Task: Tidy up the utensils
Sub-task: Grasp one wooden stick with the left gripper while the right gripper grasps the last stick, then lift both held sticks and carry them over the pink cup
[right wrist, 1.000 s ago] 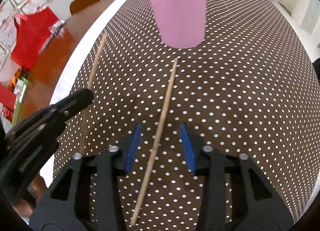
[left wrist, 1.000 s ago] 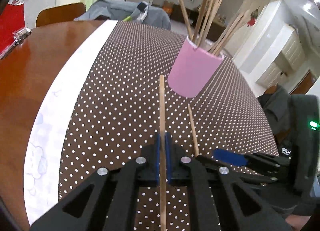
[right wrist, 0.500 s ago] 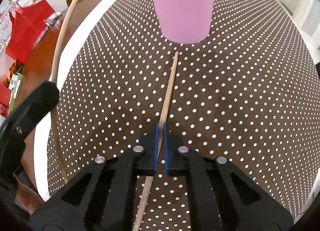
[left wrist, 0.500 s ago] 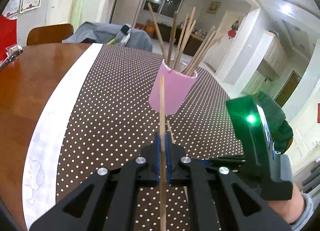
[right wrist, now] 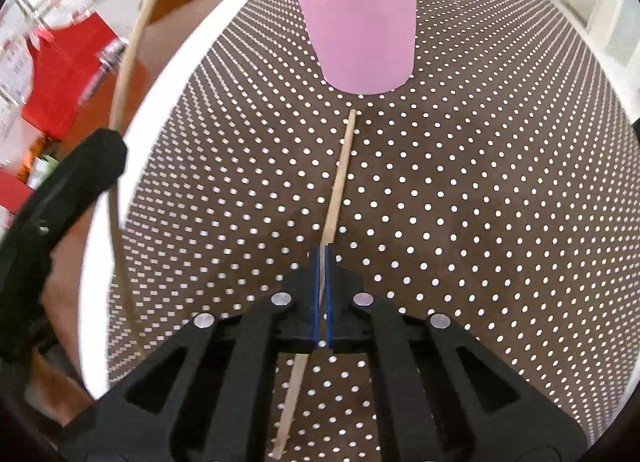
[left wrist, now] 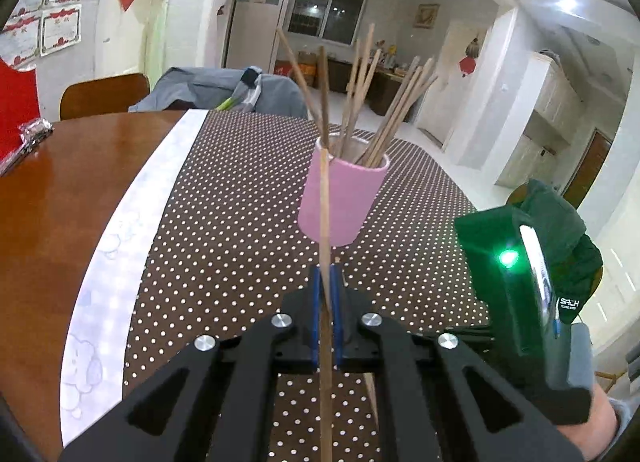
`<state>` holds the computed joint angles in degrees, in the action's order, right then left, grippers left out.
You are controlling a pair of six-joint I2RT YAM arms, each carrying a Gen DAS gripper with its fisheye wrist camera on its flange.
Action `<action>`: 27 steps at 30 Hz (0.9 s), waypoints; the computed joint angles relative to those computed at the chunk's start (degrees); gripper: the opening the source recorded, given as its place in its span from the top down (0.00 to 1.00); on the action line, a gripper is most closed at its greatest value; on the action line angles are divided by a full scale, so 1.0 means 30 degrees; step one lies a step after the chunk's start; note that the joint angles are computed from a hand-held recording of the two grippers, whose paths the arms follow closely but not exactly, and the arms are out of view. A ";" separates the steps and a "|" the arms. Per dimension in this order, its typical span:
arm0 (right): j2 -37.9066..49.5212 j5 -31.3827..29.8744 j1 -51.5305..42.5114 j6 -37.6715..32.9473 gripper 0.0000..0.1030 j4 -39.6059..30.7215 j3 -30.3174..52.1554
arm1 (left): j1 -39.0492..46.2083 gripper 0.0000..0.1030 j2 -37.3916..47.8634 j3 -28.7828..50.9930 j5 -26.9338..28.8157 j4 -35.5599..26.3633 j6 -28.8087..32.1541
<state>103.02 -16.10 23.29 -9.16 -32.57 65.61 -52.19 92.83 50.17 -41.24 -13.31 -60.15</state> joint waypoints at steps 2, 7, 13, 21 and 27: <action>0.0460 0.0380 0.0398 0.0305 0.96 -0.0045 0.0350 | 0.0173 0.94 -0.0113 -0.0211 0.0087 -0.0158 -0.0197; 0.0801 0.1222 0.1253 0.1155 0.96 -0.0368 0.0923 | 0.0623 0.94 -0.0462 -0.0817 0.0485 0.0155 -0.0282; 0.1571 0.1550 0.1565 0.1663 0.96 -0.1553 0.2279 | 0.1054 0.94 -0.0684 -0.1404 0.1271 0.0935 0.0009; 0.2678 0.2212 0.1900 0.2063 0.82 -0.2275 0.3997 | 0.1164 0.94 -0.0587 -0.1500 0.1443 0.1106 0.0152; 0.2900 0.2552 0.2324 0.2187 0.82 -0.1180 0.3542 | 0.1419 0.94 -0.0239 -0.1532 0.1715 0.1464 0.0281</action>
